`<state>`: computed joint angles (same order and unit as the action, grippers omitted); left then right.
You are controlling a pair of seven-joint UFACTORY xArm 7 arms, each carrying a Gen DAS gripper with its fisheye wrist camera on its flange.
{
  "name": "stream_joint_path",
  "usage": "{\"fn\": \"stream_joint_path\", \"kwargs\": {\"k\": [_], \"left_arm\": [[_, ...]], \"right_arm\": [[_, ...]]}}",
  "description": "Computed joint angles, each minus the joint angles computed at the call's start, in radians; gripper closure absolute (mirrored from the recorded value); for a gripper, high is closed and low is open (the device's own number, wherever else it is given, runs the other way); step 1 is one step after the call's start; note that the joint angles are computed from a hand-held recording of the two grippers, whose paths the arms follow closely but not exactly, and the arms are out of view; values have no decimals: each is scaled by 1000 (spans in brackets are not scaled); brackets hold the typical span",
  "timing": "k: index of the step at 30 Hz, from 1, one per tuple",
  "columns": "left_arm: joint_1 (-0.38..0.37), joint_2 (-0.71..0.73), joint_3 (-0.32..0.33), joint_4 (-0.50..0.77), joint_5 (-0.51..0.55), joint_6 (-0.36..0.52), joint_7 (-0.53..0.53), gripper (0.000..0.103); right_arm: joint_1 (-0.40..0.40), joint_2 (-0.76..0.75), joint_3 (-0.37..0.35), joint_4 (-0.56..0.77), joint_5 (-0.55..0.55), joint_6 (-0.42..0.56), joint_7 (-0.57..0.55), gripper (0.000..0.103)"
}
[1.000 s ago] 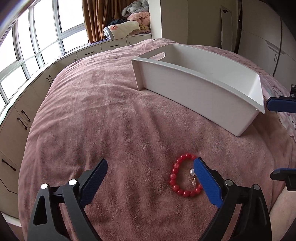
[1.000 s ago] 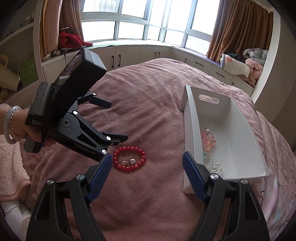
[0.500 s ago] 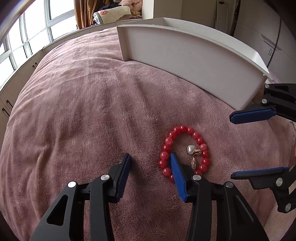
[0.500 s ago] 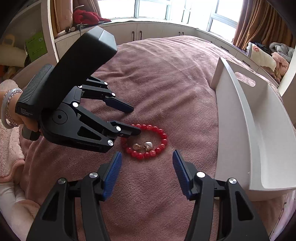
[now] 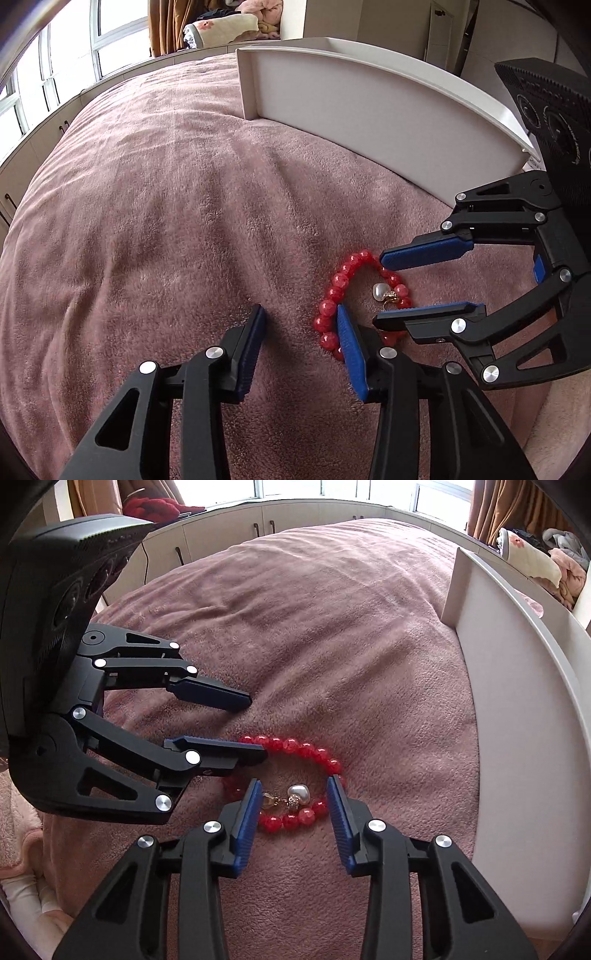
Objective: Organize jewelry
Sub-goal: 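Grasp the red bead bracelet with the left tool while the right tool grasps the silver charms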
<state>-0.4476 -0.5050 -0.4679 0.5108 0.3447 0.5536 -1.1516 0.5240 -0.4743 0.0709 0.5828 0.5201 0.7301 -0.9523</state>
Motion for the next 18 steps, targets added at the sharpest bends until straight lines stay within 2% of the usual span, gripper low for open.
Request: {"fn": "stream_joint_path", "kwargs": {"k": [3,5,7,9,14,16,18], "left_arm": [[-8,-10,8,-11,-10,-10,4,59],[-5,-8,11,-14,-13,-24,4,59],[-2,-4,8,-12,-14,-25,3,58],[-1,-1,5,-10,-15,-25,-1,57],[-1,-7,9,-18,-26,-43,-6,57],[4,-8,1,-18,-20,-41,-11,57],[4,-9,0,-20,-18,-42,-12,62]], "right_arm": [[1,23,8,26,-16,33,-6,66],[5,33,32,28,-36,20,-13,66],[1,59,56,39,-67,19,20,68],[-8,95,63,73,-92,57,62,69],[-27,123,101,114,-189,88,124,79],[-23,125,98,113,-183,87,140,82],[-19,122,95,107,-172,75,150,82]]}}
